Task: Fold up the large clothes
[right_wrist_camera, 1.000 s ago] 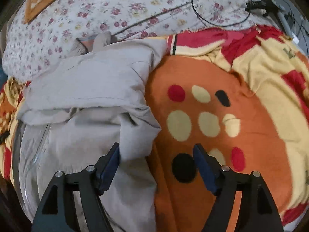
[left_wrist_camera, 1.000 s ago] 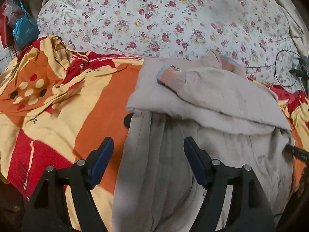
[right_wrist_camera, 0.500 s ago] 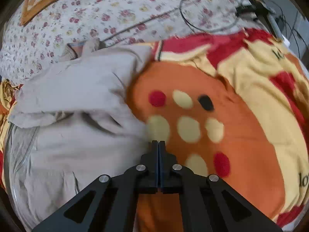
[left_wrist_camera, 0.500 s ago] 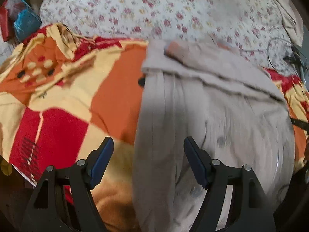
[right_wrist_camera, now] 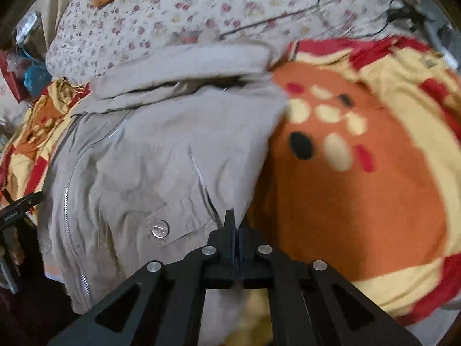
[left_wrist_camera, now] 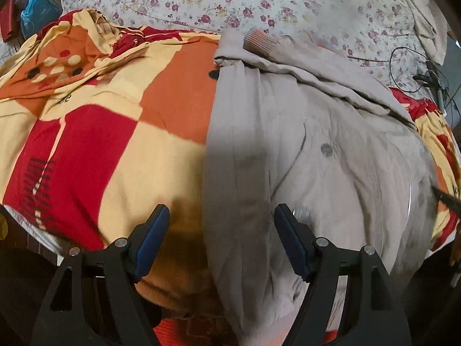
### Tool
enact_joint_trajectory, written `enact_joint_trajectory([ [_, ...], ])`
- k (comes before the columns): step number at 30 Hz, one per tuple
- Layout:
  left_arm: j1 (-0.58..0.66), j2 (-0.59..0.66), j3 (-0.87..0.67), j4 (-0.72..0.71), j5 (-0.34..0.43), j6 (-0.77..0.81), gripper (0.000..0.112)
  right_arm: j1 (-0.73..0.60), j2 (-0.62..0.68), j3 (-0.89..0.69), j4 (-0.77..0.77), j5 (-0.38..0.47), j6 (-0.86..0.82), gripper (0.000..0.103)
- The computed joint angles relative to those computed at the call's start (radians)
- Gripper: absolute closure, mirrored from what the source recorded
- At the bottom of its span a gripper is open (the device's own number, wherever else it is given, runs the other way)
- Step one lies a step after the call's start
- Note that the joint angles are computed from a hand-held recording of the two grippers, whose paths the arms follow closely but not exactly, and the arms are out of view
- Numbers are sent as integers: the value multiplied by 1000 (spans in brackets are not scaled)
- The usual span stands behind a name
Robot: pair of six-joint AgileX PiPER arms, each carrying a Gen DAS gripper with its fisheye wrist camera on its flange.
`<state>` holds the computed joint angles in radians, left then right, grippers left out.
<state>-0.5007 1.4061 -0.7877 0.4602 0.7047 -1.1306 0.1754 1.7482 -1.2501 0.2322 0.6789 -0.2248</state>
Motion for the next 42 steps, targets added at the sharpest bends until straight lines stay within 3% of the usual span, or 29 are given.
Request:
enact_joint_trajectory([
  [4,-3,-25,49,-51,-3,18,38,-54,21,-35,48,64,-18,101],
  [6,4,-46,76,-94,-17,36,38,-60,2,-16,74,90,-23,91],
  [8,-7,-64,97,-119,-21,39,37,-115,-3,0,198,190,-122,67],
  [9,-20,-70,104,-117,-18,26,37,-135,-8,14,229,219,-154,46],
  [10,-39,-69,109,-113,-12,10,37,-137,-12,32,240,241,-166,38],
  [14,-78,-71,127,-174,-23,33,37,-93,19,75,234,328,-196,38],
  [19,-119,-25,117,-185,-29,32,37,-80,40,91,288,341,-240,35],
  [24,-82,10,128,-291,-95,130,37,-53,119,73,299,387,-243,36],
  [26,-55,6,135,-347,-118,185,38,-26,135,61,301,365,-220,50],
  [28,-47,-27,149,-376,-137,221,66,-21,127,66,302,337,-198,76],
  [29,-40,-46,149,-402,-137,265,91,-34,109,80,324,347,-229,85],
  [30,-45,-63,141,-394,-119,272,94,-46,89,90,351,358,-264,96],
  [36,-21,-267,59,-418,-39,338,99,-170,-82,117,575,465,-454,98],
  [39,-26,-313,-8,-318,2,290,100,-227,-112,107,699,500,-500,98],
  [42,43,-309,-74,-337,6,366,100,-235,-88,42,773,503,-501,98],
])
